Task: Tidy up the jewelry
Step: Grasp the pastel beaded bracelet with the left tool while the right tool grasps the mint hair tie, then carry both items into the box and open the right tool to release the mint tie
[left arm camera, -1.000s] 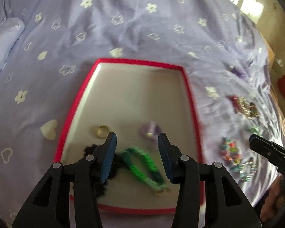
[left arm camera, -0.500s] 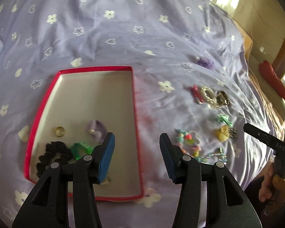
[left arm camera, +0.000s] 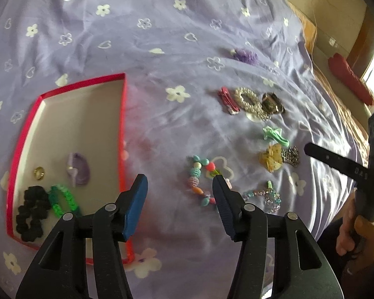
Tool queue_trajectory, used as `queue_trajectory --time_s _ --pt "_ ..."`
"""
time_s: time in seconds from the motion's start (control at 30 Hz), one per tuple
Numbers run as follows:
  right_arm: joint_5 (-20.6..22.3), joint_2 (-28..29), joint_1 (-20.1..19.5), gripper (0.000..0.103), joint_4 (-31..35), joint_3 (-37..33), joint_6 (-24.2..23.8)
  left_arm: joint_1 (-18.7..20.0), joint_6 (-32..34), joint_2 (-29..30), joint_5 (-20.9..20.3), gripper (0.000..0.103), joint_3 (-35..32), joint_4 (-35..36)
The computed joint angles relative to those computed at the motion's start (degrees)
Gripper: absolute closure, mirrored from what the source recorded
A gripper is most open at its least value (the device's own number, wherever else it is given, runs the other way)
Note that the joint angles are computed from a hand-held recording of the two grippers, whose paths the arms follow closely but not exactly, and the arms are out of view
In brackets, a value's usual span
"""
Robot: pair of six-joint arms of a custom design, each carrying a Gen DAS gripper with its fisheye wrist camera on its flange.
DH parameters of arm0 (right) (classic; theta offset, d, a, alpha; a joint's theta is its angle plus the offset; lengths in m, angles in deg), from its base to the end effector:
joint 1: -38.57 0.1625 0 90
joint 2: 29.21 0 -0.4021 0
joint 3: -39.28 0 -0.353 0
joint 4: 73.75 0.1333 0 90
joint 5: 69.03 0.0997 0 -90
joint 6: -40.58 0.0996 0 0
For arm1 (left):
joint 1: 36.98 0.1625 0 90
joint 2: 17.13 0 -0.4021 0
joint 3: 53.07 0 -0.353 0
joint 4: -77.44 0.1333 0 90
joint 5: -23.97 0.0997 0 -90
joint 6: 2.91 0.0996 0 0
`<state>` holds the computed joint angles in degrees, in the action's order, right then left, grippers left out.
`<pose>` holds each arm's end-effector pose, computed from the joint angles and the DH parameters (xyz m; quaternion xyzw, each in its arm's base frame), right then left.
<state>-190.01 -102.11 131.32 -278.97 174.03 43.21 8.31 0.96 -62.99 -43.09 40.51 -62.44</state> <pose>0.1017 -0.4084 0.2646 -0.1190 -0.8612 0.4435 0.2181 -0.3143 -0.5621 0.1020 0.3997 0.8947 -0.0867 0.1799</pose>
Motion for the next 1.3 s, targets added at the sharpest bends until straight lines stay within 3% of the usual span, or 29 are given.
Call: queue_trajectory --time_s 0.33,0.57,0.63,0.7,0.77,0.8,0.9,1.3 --pt "4.11 0.32 -4.29 0.058 7.49 -4.24 0.43 0.30 -0.30 4.93 -0.15 0.047 -3.03 2.88" --pt "8.10 1.23 -6.37 0.059 9.10 -5.00 0.51 0.79 0.24 7.34 -0.74 0.047 -4.22 3.80" --pt "8.52 1.50 -6.67 0.062 8.47 -4.86 0.31 0.88 0.26 7.55 -1.52 0.047 -4.41 3.75" --pt "8.64 1.66 -6.70 0.077 7.78 -4.79 0.00 0.92 0.51 7.73 -2.43 0.048 -4.63 3.82" --pt "8.55 1.78 -6.47 0.086 7.00 -4.76 -0.43 0.68 1.40 7.96 -2.51 0.053 -4.35 3.01" --pt "8.14 1.87 -6.14 0.094 6.66 -4.80 -0.79 0.68 2.27 7.97 -3.04 0.061 -4.00 2.39" --pt "5.97 2.34 -5.03 0.095 6.03 -5.21 -1.52 0.90 3.28 7.90 -4.97 0.091 -3.90 2.09" --pt "5.50 1.81 -1.85 0.095 2.24 -4.65 -1.53 0.89 3.94 4.37 -4.91 0.092 -1.30 -0.34"
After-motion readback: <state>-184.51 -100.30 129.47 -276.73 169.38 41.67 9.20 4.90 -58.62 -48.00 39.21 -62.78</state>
